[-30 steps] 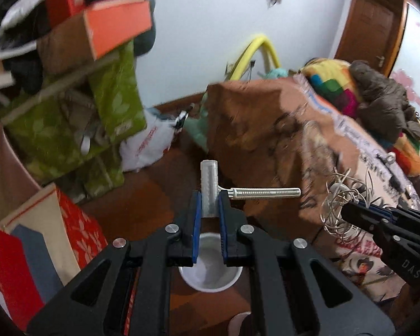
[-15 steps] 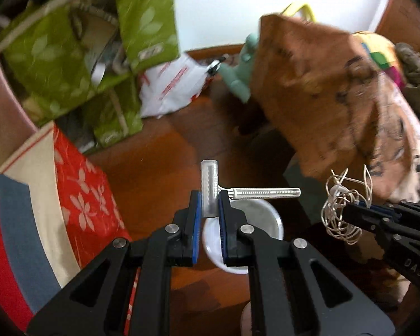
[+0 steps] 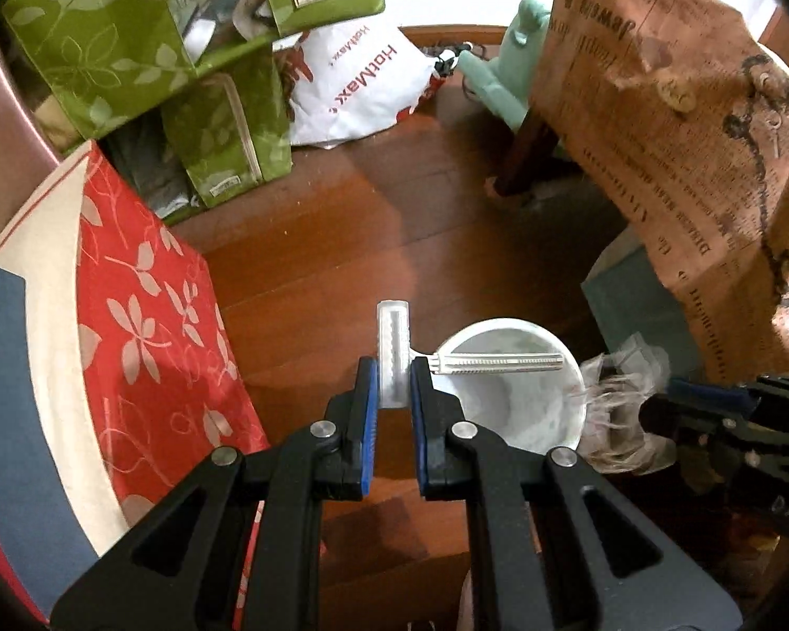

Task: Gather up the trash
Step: 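Open both grippers to drop the cable and key into the bin, then move both tools back over the blanket toward the remaining items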

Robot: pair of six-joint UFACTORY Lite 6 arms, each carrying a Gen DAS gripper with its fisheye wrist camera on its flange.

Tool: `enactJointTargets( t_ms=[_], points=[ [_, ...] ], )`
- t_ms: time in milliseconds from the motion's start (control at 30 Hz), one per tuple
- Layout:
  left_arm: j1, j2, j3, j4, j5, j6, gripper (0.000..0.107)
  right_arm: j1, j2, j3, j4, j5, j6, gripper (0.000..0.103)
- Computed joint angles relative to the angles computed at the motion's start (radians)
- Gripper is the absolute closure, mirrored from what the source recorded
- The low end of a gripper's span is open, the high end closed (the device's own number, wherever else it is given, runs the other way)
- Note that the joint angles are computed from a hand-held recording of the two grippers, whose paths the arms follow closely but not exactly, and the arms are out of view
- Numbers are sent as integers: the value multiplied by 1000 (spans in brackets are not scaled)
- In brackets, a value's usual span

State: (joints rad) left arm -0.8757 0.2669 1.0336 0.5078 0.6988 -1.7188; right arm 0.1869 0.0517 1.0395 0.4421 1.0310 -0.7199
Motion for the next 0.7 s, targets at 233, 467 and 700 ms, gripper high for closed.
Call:
enactJointTargets(
  t_ms=[233,467,700],
  points=[
    [13,95,83,-25,-40,48,96,-47,-14,13,-8,-4,-4,65],
    [44,188,177,-239,-174,307,84,-68,-87,10,-56,-38,-4,65],
    [-5,167,243,-191,-56,272,72,-117,-143,19,-52,-4,-35,65]
  ],
)
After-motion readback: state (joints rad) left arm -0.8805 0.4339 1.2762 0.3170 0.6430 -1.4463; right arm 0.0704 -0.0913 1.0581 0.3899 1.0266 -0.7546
